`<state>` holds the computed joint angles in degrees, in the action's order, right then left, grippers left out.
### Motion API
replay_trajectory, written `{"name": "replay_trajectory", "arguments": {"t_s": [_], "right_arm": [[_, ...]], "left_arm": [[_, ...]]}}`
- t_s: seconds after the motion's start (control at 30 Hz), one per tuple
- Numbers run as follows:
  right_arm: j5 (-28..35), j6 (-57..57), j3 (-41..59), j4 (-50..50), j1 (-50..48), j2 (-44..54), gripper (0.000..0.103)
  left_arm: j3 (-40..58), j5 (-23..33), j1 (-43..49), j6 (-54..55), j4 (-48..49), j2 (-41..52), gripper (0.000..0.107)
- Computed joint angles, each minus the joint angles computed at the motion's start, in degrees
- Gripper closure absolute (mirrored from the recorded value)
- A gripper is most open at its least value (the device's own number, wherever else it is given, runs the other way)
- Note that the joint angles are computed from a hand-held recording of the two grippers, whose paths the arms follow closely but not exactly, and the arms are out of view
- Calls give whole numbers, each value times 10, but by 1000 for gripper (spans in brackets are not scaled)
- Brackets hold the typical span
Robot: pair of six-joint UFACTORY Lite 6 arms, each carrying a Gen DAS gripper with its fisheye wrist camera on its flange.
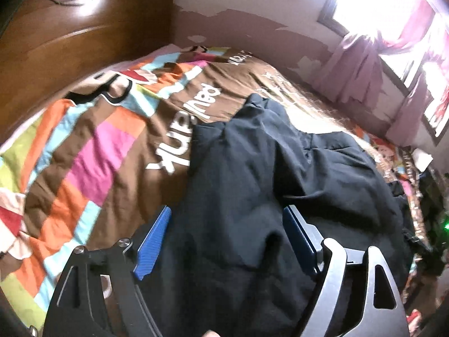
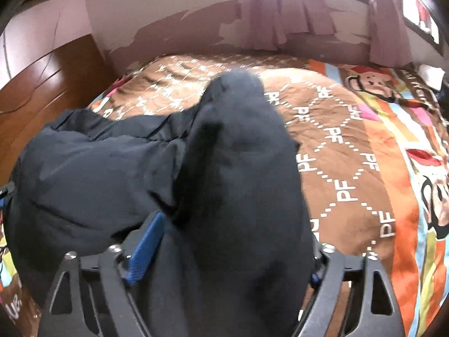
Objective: Fold large clothes
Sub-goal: 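Open both tools and withdraw them from the folded jacket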
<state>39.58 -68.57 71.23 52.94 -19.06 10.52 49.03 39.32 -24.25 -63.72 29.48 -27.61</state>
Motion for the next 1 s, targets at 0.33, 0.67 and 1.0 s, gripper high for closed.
{"name": "replay_trajectory", "arguments": {"t_s": [0.33,0.67,1.0], "right_arm": [[-17,-39,-74,84,-30,-127,0],[67,-53,-173,162,-112,-331,0],[300,-79,-224,191,-303,-482,0]], "left_arm": [[27,169,-222,-244,236,-24,5],[110,383,-472,-349,317,36,5],[206,536,-675,-436,358,103,5]]}}
